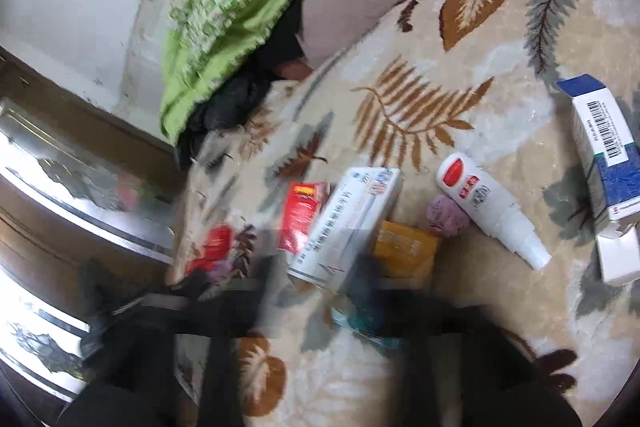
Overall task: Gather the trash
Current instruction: 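Grasp the red candy wrapper with the left gripper while the right grasps the white medicine box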
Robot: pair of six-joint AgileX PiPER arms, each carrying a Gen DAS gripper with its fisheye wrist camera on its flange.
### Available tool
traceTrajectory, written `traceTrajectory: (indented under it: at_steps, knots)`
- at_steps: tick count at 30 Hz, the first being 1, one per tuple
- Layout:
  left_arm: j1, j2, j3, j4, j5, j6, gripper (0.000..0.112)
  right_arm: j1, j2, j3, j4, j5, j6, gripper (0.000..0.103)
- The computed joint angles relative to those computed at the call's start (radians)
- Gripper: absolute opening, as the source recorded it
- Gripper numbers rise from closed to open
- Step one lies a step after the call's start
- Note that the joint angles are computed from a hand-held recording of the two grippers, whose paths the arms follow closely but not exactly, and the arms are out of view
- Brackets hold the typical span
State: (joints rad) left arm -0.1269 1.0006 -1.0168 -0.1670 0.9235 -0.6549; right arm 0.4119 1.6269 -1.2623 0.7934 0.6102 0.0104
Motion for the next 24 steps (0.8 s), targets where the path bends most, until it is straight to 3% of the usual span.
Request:
traceTrajectory:
  at_steps: [4, 7, 9, 14, 15, 16, 17, 19, 24]
  knots:
    - [-0.11, -0.062, 0.012, 0.094, 0.048, -0.111, 0.011, 0.031, 0.034, -0.066, -0.167, 0.038, 0.132, 0.079]
    - [-0.195, -0.061, 0.002, 0.171, 0.067, -0.179, 0.011, 0.065, 0.12, -0.192, -0.313, 0.114, 0.254, 0.079]
    - [-0.168, -0.071, -0.004, 0.135, 0.066, -0.14, 0.011, 0.082, 0.183, -0.276, -0.344, 0.168, 0.293, 0.079]
    - [-0.162, -0.08, -0.038, 0.19, 0.089, -0.132, 0.011, 0.184, 0.328, -0.52, -0.621, 0.351, 0.479, 0.079]
    - [-0.117, -0.087, -0.035, 0.144, 0.088, -0.088, 0.011, 0.202, 0.343, -0.546, -0.672, 0.378, 0.495, 0.075]
    - [-0.059, -0.096, -0.03, 0.08, 0.09, -0.031, 0.011, 0.226, 0.354, -0.571, -0.742, 0.408, 0.53, 0.063]
    - [-0.013, -0.101, -0.027, 0.025, 0.093, 0.017, 0.011, 0.241, 0.355, -0.578, -0.782, 0.424, 0.554, 0.063]
    - [0.015, -0.105, -0.029, -0.011, 0.099, 0.053, 0.011, 0.239, 0.32, -0.529, -0.776, 0.388, 0.567, 0.062]
    - [-0.089, -0.119, -0.039, 0.061, 0.11, -0.01, 0.011, 0.244, 0.139, -0.341, -0.758, 0.265, 0.574, 0.059]
